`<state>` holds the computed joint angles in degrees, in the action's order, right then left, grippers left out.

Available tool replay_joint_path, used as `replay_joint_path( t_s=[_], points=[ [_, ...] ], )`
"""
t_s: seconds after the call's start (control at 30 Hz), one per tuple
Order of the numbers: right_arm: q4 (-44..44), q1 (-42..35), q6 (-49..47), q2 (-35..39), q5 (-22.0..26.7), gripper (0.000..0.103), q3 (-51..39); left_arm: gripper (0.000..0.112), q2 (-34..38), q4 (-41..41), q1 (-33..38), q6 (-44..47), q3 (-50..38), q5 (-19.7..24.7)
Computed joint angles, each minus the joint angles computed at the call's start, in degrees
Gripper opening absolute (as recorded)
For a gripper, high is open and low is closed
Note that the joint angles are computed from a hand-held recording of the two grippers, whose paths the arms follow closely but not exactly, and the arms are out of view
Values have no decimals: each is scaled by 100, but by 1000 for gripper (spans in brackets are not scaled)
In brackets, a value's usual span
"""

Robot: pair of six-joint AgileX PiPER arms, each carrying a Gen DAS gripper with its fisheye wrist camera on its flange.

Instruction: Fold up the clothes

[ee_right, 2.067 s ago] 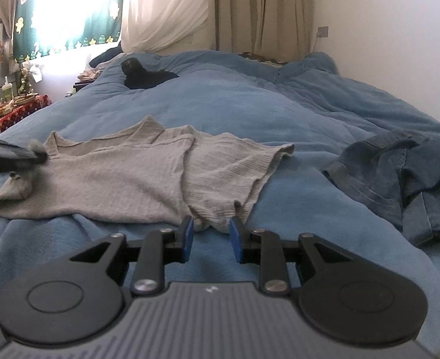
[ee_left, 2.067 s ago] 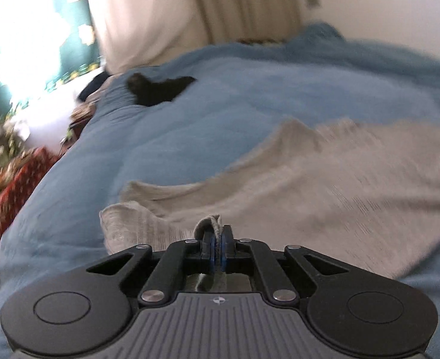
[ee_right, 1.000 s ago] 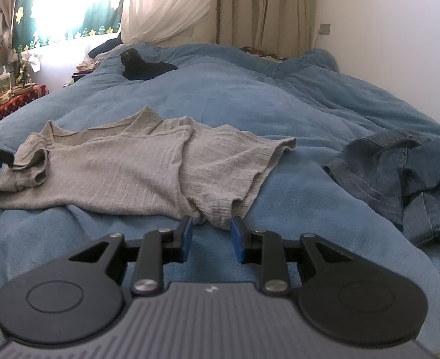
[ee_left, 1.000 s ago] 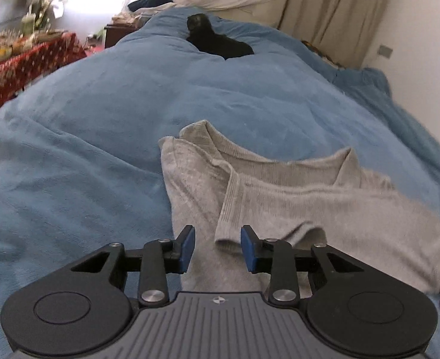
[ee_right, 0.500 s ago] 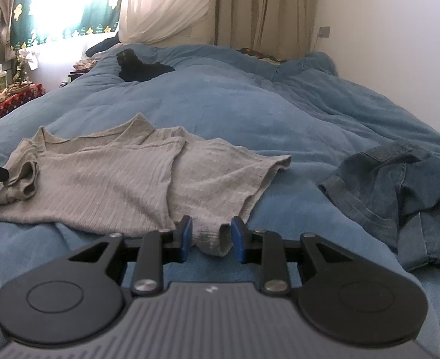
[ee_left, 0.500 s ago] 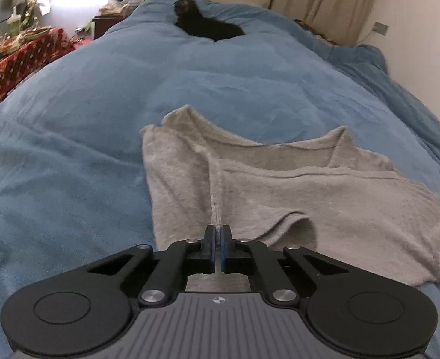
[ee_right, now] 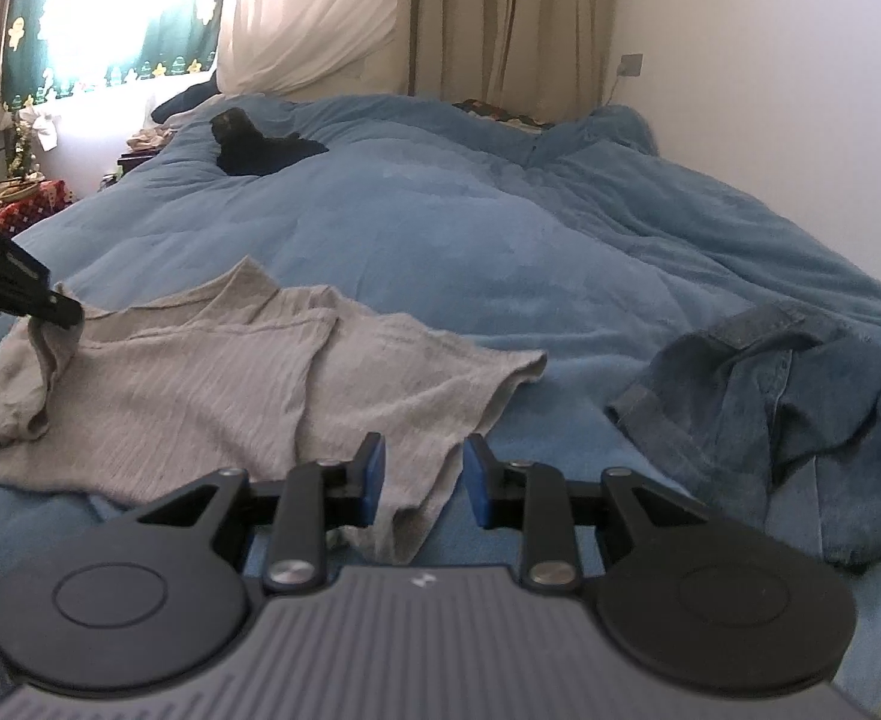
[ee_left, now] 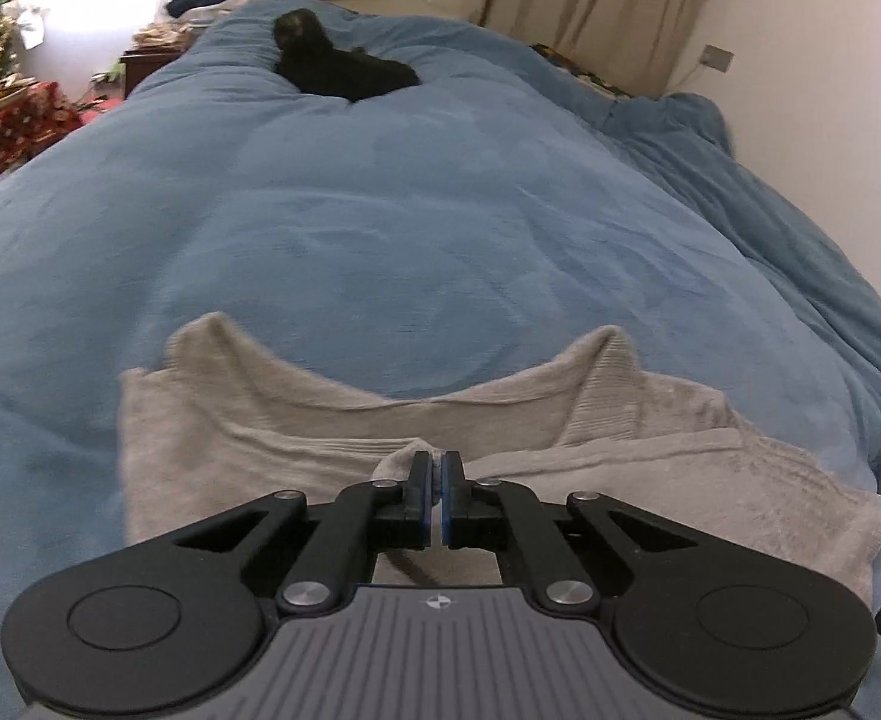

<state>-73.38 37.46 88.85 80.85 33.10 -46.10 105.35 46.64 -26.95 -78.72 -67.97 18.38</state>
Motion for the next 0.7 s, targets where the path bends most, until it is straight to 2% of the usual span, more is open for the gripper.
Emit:
replay_joint_path(
  t_s=[0.23, 0.33, 0.43, 0.5, 0.57, 0.6, 0.7],
  points=[
    [167, -288, -353, 218, -141, 31, -389, 3, 531, -300, -317, 217, -633, 118],
    [174, -266, -430, 291, -92, 31, -486, 3, 573, -65, -382, 35, -761, 132],
    [148, -245, -400, 347, -82, 31, -535, 3, 592, -423, -264, 279, -811, 10],
    [152, -243, -376, 406, -90, 31, -566, 3, 665, -987, -162, 823, -890, -20],
    [147, -245, -343, 432, -101, 31, -576, 6, 829, -2012, -75, 1859, -1122, 210],
    [128, -239, -311, 432, -92, 31, -576, 8, 900, -2241, -55, 2092, -1202, 309],
    [46, -239, -186, 430, -96, 31, -575, 23, 781, -1864, -143, 1779, -1102, 333]
  ],
)
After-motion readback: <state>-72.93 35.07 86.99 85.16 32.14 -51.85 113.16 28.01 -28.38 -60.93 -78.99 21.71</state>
